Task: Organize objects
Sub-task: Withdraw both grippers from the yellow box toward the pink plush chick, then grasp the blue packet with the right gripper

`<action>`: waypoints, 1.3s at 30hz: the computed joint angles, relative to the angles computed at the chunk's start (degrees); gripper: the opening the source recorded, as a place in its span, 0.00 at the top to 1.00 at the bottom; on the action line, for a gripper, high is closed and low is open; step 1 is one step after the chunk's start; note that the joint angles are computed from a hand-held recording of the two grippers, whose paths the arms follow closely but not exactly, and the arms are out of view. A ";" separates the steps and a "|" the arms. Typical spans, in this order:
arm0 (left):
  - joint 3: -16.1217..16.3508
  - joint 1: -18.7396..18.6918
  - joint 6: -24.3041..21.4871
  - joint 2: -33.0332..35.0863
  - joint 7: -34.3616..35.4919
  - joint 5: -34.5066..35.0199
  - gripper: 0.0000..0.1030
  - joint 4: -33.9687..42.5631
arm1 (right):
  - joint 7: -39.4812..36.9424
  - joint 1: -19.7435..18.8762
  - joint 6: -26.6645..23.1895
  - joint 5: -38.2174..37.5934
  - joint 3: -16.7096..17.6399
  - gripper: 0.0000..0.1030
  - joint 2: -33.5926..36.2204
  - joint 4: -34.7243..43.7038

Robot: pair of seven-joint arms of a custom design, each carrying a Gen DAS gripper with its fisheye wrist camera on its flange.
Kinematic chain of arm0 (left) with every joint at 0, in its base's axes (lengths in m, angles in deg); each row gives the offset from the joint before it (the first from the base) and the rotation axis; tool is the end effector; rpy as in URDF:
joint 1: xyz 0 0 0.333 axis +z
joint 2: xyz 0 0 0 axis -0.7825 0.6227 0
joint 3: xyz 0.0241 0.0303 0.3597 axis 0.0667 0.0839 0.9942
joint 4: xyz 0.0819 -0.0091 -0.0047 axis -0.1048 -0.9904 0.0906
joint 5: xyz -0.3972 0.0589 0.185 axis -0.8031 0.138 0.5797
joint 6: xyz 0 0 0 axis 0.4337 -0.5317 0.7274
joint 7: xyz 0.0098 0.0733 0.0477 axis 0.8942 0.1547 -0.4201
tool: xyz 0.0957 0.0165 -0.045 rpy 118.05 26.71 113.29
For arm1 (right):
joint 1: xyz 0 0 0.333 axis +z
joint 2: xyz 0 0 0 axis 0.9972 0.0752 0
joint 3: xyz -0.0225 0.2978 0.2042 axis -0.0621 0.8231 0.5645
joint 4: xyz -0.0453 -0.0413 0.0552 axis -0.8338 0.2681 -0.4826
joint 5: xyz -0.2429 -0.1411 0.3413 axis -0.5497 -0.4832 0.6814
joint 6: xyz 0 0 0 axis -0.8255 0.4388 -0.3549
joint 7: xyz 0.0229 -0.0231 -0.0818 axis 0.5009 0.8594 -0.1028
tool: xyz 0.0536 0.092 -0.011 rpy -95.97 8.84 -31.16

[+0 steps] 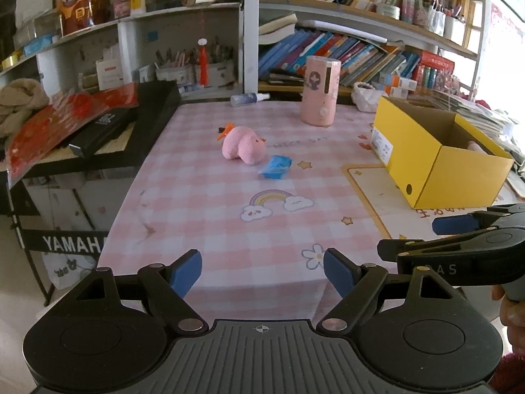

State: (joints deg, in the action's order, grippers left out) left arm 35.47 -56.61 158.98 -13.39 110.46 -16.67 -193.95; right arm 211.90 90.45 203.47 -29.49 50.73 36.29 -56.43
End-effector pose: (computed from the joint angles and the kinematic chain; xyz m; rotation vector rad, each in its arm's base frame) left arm 0.4636 -0.3075 0.4676 -1.3946 2.0798 -0.9809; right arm 0.4453 0.2015 0.4622 -1.7052 1.8507 -0.7198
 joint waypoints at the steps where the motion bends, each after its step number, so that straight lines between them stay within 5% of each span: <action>1: 0.00 0.04 -0.10 0.23 -0.03 0.03 0.19 0.16 | -0.22 0.01 0.04 0.05 -0.13 0.26 0.34 0.20; 8: 1.09 -0.50 -2.03 3.19 -4.58 5.18 0.19 3.71 | -1.83 0.12 1.15 -0.66 -1.73 0.26 4.13 3.09; 24: 11.45 -11.64 -7.75 13.44 -10.00 10.34 0.19 16.51 | -14.57 2.78 5.24 3.74 -9.58 0.27 14.45 12.30; 33: 14.46 -15.61 -11.08 17.26 -11.43 11.51 0.19 22.43 | -25.59 4.00 9.08 12.16 -12.81 0.30 18.25 15.36; 39: 15.09 -16.66 -13.24 19.16 -11.52 10.87 0.19 24.97 | -38.54 4.93 10.74 24.65 -13.46 0.35 20.47 16.73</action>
State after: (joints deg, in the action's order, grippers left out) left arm 50.55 -73.27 145.74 5.77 98.94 -5.80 -168.98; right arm 173.36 95.38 214.21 -4.84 37.27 56.77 -39.70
